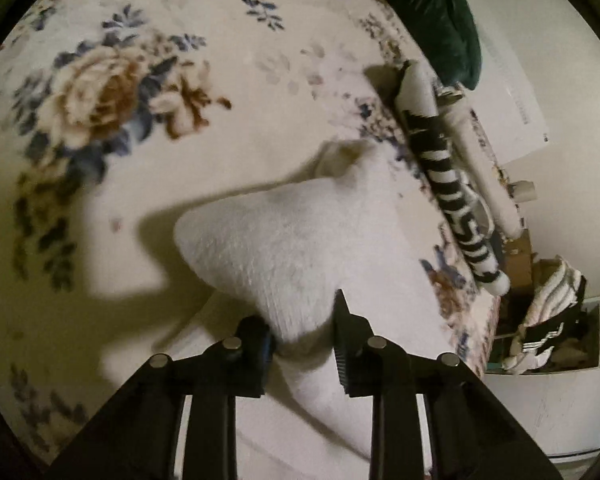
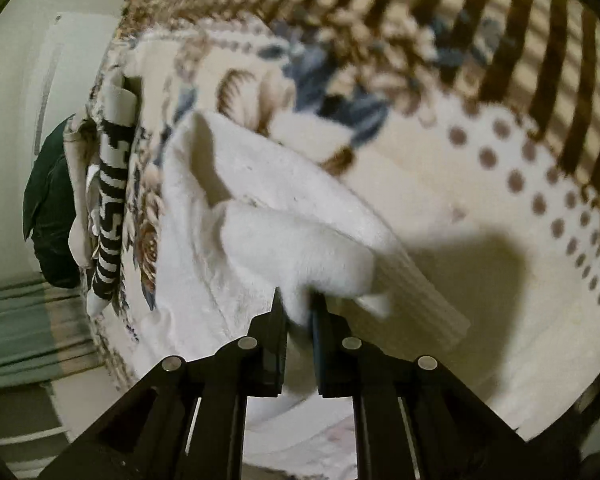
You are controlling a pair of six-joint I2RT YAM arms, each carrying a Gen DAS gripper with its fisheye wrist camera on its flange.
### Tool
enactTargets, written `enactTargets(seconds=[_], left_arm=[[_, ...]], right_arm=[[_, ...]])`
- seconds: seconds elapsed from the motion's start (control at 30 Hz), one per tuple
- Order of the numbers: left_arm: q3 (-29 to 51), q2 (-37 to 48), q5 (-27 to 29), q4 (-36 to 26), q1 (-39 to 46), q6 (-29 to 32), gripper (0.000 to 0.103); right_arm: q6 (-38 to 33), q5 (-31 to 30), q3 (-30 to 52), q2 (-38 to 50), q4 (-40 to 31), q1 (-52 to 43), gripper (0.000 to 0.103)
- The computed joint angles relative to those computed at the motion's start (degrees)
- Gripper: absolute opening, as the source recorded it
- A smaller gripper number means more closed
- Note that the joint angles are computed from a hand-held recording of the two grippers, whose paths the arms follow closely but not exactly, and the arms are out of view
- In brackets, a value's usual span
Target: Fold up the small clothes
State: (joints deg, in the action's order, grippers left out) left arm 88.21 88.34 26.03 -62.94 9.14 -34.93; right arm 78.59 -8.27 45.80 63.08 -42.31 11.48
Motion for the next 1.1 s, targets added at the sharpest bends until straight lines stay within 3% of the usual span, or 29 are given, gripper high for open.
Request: enactTargets(seconds=[0.2, 0.37, 0.43, 0.6, 0.67, 0.73, 0.83, 0.87, 0.9, 1.07, 1.1], left_arm=[[-4.2, -5.0, 2.8, -5.7, 3.2, 2.1, 0.022], [-8.1, -3.9, 1.2, -3.7, 4.2, 6.1, 0.022], [-9.1, -1.9, 0.5, -2.4, 3.8, 8.9, 0.022], [-8.8, 0.7, 3.3, -3.4, 5.2, 11.7, 0.03], [-7.9, 1.1, 5.1, -5.1, 6.0, 12.0, 0.034], [-7.7, 1.0, 5.5, -6.7, 6.4, 11.8, 0.043], [-7.8, -0.4, 6.1, -8.7, 7.2, 11.0, 0.052], [-7.7, -0.7, 6.1, -9.2, 7.4, 11.0, 0.062], [-7.8, -1.2, 6.0, -9.3, 7.7, 11.0, 0.064], [-9.4, -0.2, 6.2, -5.4, 7.2, 7.4, 0.064], [-9.5, 0.1, 5.9, -4.7, 7.1, 6.9, 0.063]], right_arm=[[-2.8, 2.5, 5.2, -3.7, -11.7, 0.4, 0.01], [-5.2, 1.9, 4.7, -6.8, -16.8, -1.9, 0.009], [-7.1, 2.4, 4.5, -6.7, -18.9, -2.4, 0.003], [-11.9, -5.9, -0.2, -6.6, -14.3, -6.4, 0.004], [-12.2, -5.3, 1.4, -7.0, -14.4, -6.0, 0.011], [-11.7, -3.5, 4.4, -7.3, -15.6, -4.8, 0.048], [-13.7, 0.2, 8.5, -4.9, -15.9, -1.9, 0.065], [-15.0, 0.6, 9.4, -3.1, -15.7, -1.4, 0.065], [-16.2, 0.5, 9.4, -0.7, -14.9, -1.0, 0.065], [-15.3, -7.9, 2.7, 6.6, -7.1, -3.5, 0.065], [-13.3, -8.8, 0.1, 5.8, -3.9, -3.3, 0.06]])
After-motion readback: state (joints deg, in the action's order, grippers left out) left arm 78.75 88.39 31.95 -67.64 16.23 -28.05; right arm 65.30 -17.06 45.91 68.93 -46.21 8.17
